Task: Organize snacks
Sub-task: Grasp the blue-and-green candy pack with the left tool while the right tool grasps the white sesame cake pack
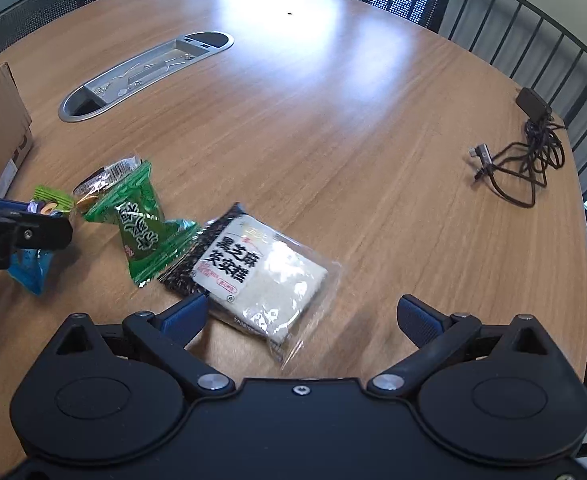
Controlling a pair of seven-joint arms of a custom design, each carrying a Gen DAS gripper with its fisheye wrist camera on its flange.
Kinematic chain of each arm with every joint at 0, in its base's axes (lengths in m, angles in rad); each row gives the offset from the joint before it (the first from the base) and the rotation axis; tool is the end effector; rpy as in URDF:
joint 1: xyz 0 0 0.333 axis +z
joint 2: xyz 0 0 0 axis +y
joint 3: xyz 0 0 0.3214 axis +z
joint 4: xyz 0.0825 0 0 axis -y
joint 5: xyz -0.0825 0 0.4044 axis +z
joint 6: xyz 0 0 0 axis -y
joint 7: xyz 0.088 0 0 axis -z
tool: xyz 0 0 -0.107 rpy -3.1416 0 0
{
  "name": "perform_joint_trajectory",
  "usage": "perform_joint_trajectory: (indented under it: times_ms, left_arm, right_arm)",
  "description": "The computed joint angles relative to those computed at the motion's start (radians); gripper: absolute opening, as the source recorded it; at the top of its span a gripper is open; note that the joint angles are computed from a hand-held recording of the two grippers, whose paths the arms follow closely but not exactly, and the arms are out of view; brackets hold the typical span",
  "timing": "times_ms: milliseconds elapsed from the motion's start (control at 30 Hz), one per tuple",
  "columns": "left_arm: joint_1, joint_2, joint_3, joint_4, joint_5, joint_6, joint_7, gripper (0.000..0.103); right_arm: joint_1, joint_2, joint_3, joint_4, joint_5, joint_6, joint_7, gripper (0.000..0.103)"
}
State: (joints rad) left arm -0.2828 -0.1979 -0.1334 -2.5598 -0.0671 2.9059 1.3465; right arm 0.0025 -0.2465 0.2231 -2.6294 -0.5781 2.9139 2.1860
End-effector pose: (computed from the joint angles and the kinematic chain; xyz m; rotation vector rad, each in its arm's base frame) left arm 0.4510 -0.1951 0.3879 -1.8540 2.1244 -0.7055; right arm 0.4439 0.1353 0.3689 -2.0635 1.7752 -0.6699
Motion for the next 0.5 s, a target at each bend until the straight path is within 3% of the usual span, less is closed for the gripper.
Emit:
perform_joint_trajectory:
  times_ms: [100, 333, 400, 500]
  left_arm:
    - [-0.002, -0.003, 0.004, -0.004, -0.008, 0.005, 0.004, 0.030]
    - [-0.008, -0.008, 0.009, -0.007, -0.026, 0.007, 0.003, 0.030]
    - [-0.006, -0.010, 0.006, -0.008, -0.022, 0.005, -0.004, 0.030]
    - [0.000, -0.009, 0.002, -0.007, -0.012, 0.001, -0.017, 0.030]
  right_arm:
    - [-0.013, 0.030, 0.010, 0.028, -0.038, 0.007, 0.026, 0.102]
    - [0.024, 0.097, -0.045, 0.068, -0.072, 0.053, -0.026, 0.098]
    - [0.043, 0.107, -0.072, 0.069, -0.034, 0.076, -0.069, 0.096]
    - [0.097, 0.109, -0.118, 0.061, 0.115, 0.092, -0.202, 0.084]
